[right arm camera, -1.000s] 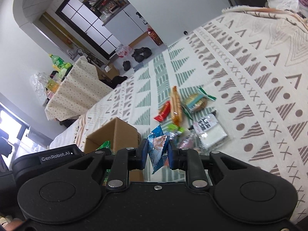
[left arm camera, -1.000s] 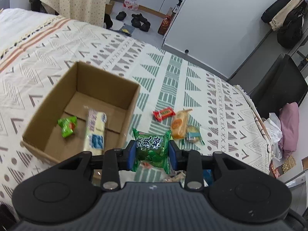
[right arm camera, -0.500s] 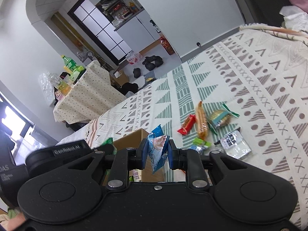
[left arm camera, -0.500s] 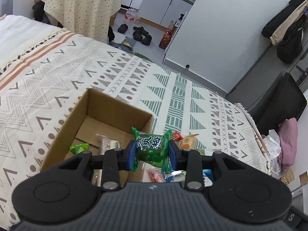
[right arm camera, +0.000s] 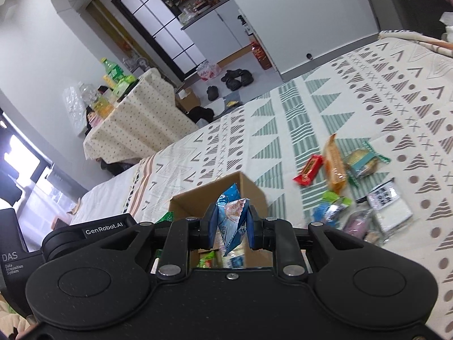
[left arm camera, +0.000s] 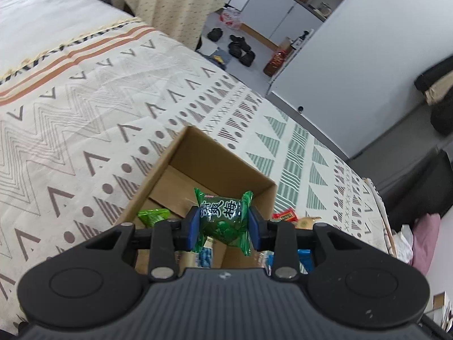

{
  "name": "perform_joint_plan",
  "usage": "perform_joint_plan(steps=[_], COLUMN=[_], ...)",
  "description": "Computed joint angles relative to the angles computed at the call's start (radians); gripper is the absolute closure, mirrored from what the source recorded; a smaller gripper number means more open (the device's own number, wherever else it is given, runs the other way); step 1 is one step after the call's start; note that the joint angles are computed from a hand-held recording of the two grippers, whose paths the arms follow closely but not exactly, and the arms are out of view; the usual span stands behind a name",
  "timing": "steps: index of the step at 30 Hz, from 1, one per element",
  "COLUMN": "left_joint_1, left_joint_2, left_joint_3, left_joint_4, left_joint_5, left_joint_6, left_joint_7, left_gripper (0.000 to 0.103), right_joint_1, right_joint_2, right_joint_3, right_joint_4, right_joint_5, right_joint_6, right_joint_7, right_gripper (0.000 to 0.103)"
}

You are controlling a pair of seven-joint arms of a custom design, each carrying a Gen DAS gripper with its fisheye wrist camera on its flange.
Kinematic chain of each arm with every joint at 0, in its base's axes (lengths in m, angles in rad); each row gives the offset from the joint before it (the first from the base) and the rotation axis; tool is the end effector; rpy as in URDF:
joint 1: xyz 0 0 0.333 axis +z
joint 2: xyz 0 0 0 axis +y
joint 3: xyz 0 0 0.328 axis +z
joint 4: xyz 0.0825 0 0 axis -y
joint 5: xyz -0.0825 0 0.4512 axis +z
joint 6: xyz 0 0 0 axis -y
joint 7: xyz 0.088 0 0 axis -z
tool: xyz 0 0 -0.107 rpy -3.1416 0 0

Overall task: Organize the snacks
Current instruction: 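Lower both held candies into the cardboard box and open both tools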

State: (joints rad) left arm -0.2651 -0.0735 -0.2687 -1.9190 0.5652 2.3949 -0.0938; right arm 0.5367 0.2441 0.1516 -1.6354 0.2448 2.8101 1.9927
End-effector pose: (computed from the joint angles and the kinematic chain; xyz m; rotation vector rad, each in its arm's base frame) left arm 0.5568 -0.3291 0.5774 -2.4861 0.9908 -0.9205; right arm 0.5956 0.4587 0.5796 -1.5901 1.5100 -0.0042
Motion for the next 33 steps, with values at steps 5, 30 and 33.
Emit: perform_joint_plan(steps=[5,30,33], left_joint_1=[0.007,-0.004,-0.016], left_joint_2=[-0.005,0.018,0.036], left_joint_3=[0.007,-0.002,-0.005], left_joint_4=[-0.017,0.029,0.053], left_joint_5=[-0.015,0.005,0.005], left_joint_6=[0.005,-0.126,-0.139], left_joint_7=[-0.004,-0.028,0.002], left_gripper=[0.067,0.011,0.006], right_joint_1=[0.019,0.042,0.034], right_joint_2=[0.042,0.073,0.038], right_joint_3=[-0.003,-0.032,-0.040], right_joint_4=[0.052,0.101,0.057], right_joint_5=[-0.023,-0.075,-0.097], right_joint_6=[-0.024,-0.073,-0.062], right_joint_7=[0.016,0.047,0.063], right_gripper=[0.082,0.054,0.044])
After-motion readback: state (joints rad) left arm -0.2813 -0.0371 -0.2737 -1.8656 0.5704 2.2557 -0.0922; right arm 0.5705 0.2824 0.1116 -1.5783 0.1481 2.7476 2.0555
